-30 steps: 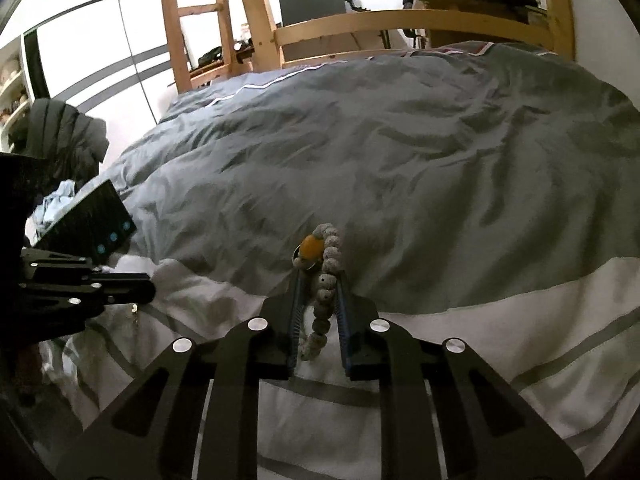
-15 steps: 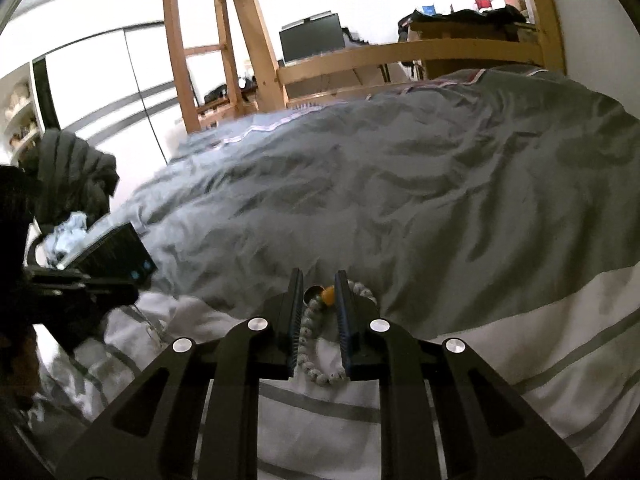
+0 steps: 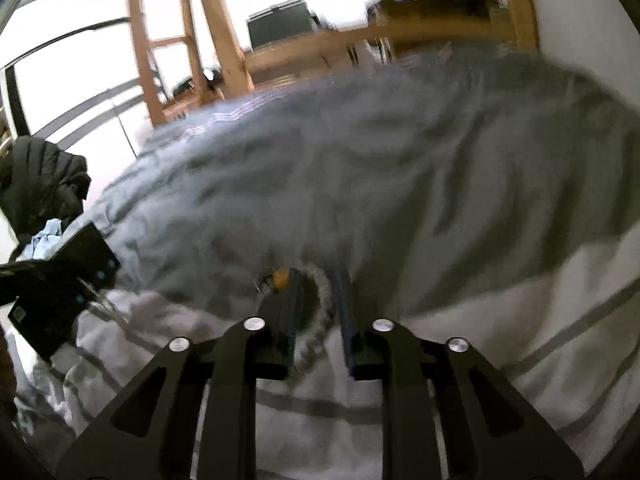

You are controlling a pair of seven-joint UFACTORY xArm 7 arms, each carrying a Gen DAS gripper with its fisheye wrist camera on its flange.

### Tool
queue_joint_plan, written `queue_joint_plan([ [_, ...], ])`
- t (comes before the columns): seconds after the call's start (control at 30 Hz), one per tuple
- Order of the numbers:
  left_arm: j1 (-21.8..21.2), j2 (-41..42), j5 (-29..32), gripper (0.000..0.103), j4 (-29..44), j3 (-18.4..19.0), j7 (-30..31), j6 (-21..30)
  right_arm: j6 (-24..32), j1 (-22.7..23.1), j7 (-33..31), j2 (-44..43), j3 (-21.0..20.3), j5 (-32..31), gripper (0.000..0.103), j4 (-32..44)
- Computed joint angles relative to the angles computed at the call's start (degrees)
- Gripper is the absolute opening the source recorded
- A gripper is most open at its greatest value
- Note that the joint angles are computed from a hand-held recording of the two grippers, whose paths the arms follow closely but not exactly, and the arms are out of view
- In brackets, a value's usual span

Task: Organize jewelry
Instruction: 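Lift the grey bead bracelet with the right tool and carry it toward the box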

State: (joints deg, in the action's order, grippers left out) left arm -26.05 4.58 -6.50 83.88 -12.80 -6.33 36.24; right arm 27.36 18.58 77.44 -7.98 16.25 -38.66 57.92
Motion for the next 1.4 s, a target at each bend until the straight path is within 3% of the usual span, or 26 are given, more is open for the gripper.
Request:
queue_joint_plan([
  [0.07,-0.08,-0.20,-0.06,0.001,-0.01,-0.08,0.23,-0.43,0.12,-0.33,-2.83,0.95,0.37,2.42,0.033,0.27],
  [0.13,-0.18,-0.19,-0.01,0.001,0.08,-0.15,0.45,-0.56,5.81,1.52,-5.81,2.51,0.20,1.99,0.032,3.13],
  [0.2,-0.37,-0.20,1.07,0.001,0.04,-0.09,-0.08,-0.73,11.64,2.75,-5.71,3.67,0.82,-1.09,0.020,5.66],
  [0.27,-0.40,-0.37,1.98,0.001,-0.20,0.07,-0.97,-1.02,12.98,3.52,-3.38,3.12,0.35,-3.50,0.010,5.74],
  [0.43,-0.02,-1.10,3.49,0.001,-0.67,0.48,-3.00,-2.06,13.80,2.62,5.34,-1.60,0.62,-10.82,0.009,3.36],
  [0.6,0.60,-2.28,4.05,0.001,-0.84,0.69,-4.02,-3.81,12.02,0.90,7.65,-4.16,1.88,-12.43,0.009,3.01],
  [0.87,1.95,-4.40,3.00,0.001,-0.69,1.11,-3.36,-4.82,16.95,1.20,6.04,-4.98,5.12,-12.99,0.009,6.62],
  [1.07,3.21,-5.31,0.66,0.001,0.89,1.77,-1.35,-1.87,20.14,2.35,4.89,-3.96,6.47,-13.38,0.009,10.81],
  [1.4,6.39,-8.00,-1.85,0.001,2.09,3.65,2.32,3.07,26.71,9.11,0.83,5.35,6.92,-18.36,0.009,26.67],
])
